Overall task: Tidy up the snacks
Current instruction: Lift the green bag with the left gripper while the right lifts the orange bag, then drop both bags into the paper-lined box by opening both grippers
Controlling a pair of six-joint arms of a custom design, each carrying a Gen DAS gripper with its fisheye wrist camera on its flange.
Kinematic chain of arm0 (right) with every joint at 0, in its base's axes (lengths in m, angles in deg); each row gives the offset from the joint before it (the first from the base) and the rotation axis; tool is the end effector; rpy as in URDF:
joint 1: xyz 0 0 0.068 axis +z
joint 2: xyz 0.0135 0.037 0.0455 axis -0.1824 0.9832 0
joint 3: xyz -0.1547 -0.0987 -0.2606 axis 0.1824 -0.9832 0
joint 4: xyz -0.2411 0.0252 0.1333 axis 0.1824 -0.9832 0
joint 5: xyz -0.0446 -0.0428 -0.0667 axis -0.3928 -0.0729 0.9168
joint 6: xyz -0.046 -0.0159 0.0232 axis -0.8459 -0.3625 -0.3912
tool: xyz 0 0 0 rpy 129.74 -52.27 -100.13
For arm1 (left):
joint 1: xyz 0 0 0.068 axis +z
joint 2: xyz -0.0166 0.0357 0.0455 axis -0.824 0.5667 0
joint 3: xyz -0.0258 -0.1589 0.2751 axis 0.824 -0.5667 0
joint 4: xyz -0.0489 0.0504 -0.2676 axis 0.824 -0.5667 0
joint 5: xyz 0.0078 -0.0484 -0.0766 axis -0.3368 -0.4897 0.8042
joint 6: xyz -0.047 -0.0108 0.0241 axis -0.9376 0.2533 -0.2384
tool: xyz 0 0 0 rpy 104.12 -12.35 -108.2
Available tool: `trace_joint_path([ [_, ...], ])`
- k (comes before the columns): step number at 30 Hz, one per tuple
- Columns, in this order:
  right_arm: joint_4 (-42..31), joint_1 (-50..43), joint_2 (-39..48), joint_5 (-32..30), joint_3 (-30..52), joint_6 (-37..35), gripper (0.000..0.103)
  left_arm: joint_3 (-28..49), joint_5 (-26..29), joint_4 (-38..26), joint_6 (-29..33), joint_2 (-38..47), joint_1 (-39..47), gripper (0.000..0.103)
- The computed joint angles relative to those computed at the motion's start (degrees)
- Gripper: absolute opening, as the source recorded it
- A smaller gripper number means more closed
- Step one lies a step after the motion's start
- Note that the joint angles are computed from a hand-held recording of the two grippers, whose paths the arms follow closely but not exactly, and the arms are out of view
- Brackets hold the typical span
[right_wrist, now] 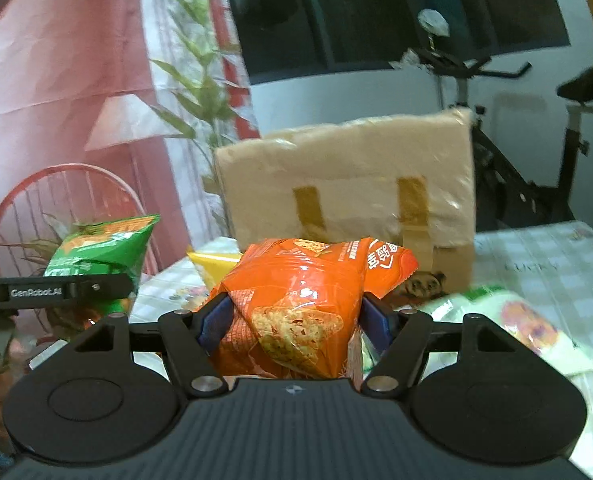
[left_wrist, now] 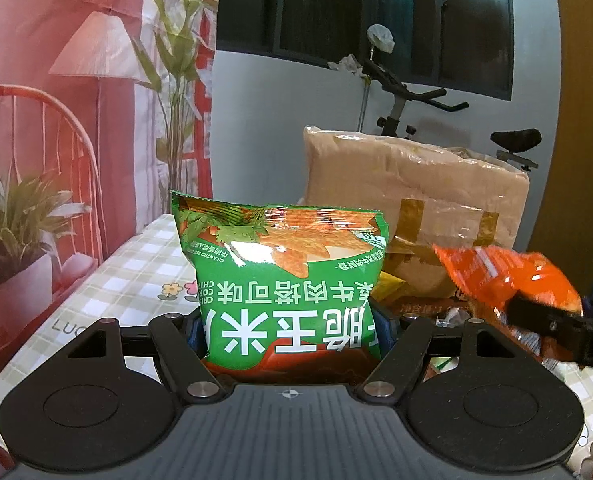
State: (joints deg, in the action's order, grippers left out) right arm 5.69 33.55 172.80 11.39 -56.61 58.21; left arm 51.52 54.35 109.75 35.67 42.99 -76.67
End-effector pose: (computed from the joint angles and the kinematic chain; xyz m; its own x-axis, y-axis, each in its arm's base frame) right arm 0.2299 0.2029 0.0933 -0.3725 0.1281 -0.9192 -0.2528 0.9390 0.2332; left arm 0.2386 -0.0844 0.1050 -0.4177 0.0248 -0.9083 0.1246 0.9918 -0.0302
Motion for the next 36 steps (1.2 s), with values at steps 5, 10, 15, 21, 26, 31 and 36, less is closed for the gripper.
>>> trace_joint_path([
  [5, 1.1, -0.1, -1.8, 1.2, -0.3, -1.5, 0.070, 1.9, 0.5, -4.6, 1.2, -4.7, 0.5, 0.076],
  [10, 4.5, -2.4, -5.7, 2.6, -2.0, -3.3, 0.070, 6.4, 2.3, -10.8, 3.2, -10.0, 1.2, 0.076],
  [15, 1.2, -7.5, -11.5, 0.2, -0.3, -5.5, 0.070, 14.6, 6.4, -18.2, 2.0, -11.3, 2.5, 0.076],
  [21, -8.8, -15.7, -14.9, -6.1, 9.0, -9.2, 0.070, 29.0, 9.1, -28.2, 1.8, -6.5, 2.6, 0.076],
  [26, -17.3, -19.8, -12.3, -10.1, 18.0, -11.0, 0.070, 42.6, 10.7, -38.5, 1.9, 0.0, 2.7, 0.076],
  [31, -27.7, -23.2, -6.9, -14.2, 29.2, -11.5, 0.070, 54.2, 9.7, -44.7, 3.9, 7.3, 2.0, 0.076],
  [36, -35.6, -25.4, -1.3, -16.6, 37.8, -12.6, 0.070, 62.3, 10.0, -49.6, 4.7, 13.3, 1.8, 0.077],
])
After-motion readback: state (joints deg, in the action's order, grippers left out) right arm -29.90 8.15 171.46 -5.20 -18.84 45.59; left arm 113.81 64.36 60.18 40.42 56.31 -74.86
